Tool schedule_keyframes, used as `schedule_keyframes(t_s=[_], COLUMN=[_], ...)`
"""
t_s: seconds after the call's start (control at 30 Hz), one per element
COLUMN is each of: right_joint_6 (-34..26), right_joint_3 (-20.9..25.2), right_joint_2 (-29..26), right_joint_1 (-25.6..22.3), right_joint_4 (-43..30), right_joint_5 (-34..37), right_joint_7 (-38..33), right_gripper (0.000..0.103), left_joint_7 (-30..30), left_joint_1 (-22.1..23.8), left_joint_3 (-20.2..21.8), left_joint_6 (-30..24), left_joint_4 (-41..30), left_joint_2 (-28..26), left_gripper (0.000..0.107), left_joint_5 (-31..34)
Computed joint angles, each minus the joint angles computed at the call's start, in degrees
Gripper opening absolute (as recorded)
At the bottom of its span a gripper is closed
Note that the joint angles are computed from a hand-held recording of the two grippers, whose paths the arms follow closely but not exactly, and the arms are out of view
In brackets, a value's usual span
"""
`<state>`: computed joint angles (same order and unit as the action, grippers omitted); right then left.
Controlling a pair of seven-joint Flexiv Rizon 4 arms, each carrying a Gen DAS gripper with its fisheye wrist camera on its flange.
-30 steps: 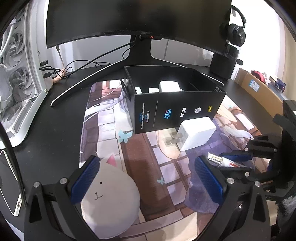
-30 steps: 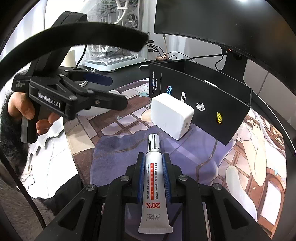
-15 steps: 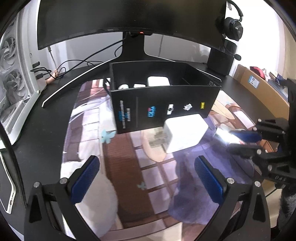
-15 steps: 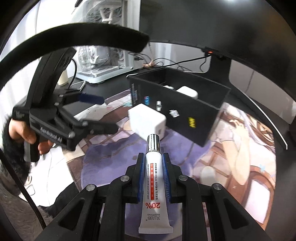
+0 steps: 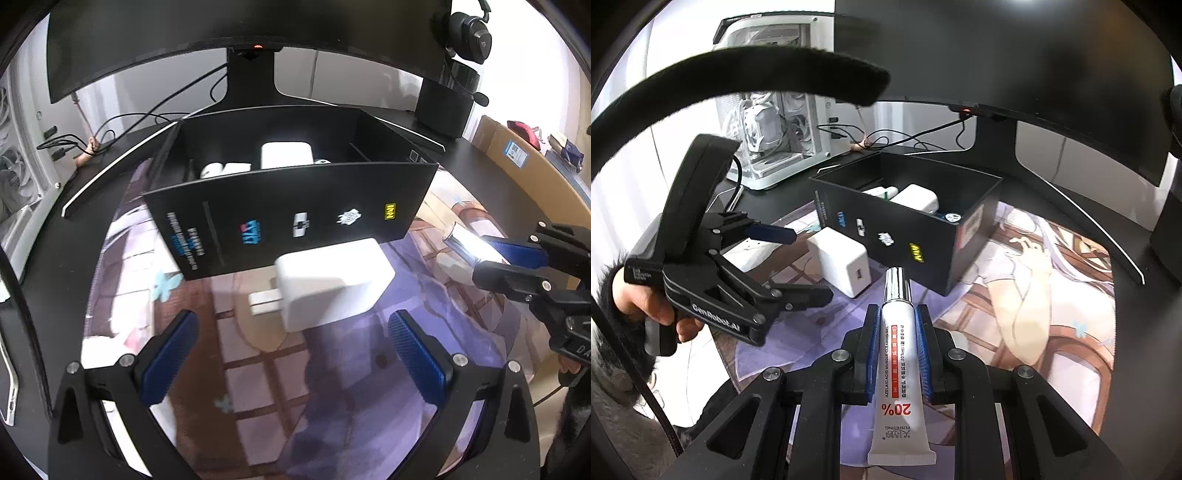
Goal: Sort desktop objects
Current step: 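Grasp the white charger with the left tool while the right holds the tube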
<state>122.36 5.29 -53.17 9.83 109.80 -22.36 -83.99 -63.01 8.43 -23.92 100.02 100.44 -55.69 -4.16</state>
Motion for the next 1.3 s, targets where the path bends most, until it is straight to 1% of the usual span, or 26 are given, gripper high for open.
schedule_keyframes(t_s=[0.07, 0.2, 0.3, 0.33, 0.37, 0.43, 0.57, 0.7, 1.3], right_joint_6=[0.1, 0.2, 0.3, 0.3, 0.4, 0.7, 0.7, 0.5, -0.6], right_joint_3=[0.3, 0.7, 0.8, 0.7, 0.9, 0.8, 0.9, 1.0, 1.1], right_joint_2=[0.0, -0.1, -0.1, -0.1, -0.1, 0.0, 0.0, -0.1, -0.5], right_joint_1=[-0.6, -1.5, -1.7, -1.7, -1.9, -1.9, -1.9, -2.0, -1.9], right_joint_4=[0.0, -0.1, 0.0, 0.0, 0.0, 0.2, 0.3, 0.2, -0.4], right_joint_5=[-0.3, -0.9, -1.2, -1.2, -1.4, -1.4, -1.7, -2.3, -2.9], right_joint_7=[0.2, 0.7, 0.9, 1.0, 1.1, 1.1, 1.4, 1.5, 1.6], right_gripper=[0.018, 0.018, 0.018, 0.018, 0.018, 0.018, 0.018, 0.018, 0.018], left_joint_7=[0.1, 0.2, 0.5, 0.8, 1.1, 1.5, 1.9, 3.0, 3.9], left_joint_1=[0.1, -1.1, -1.0, -0.9, -0.9, -1.1, -0.9, 1.3, 4.6], left_joint_3=[-0.6, 0.1, -0.3, -0.5, -0.5, -0.3, -0.4, -2.7, -5.3], left_joint_6=[-0.7, -0.9, -1.2, -1.3, -1.3, -1.4, 0.1, -0.1, 1.1], left_joint_4=[-0.5, -1.6, -2.0, -2.0, -2.0, -2.0, -1.8, -1.4, 0.0], left_joint_2=[-0.3, -0.8, -1.1, -1.2, -1.2, -1.2, -1.5, -2.0, -2.4], left_gripper=[0.103, 0.102, 0.101, 0.098, 0.092, 0.086, 0.07, 0.07, 0.07], left_joint_5=[0.0, -0.6, -0.7, -0.5, -0.3, -0.3, 0.1, 1.4, 3.4])
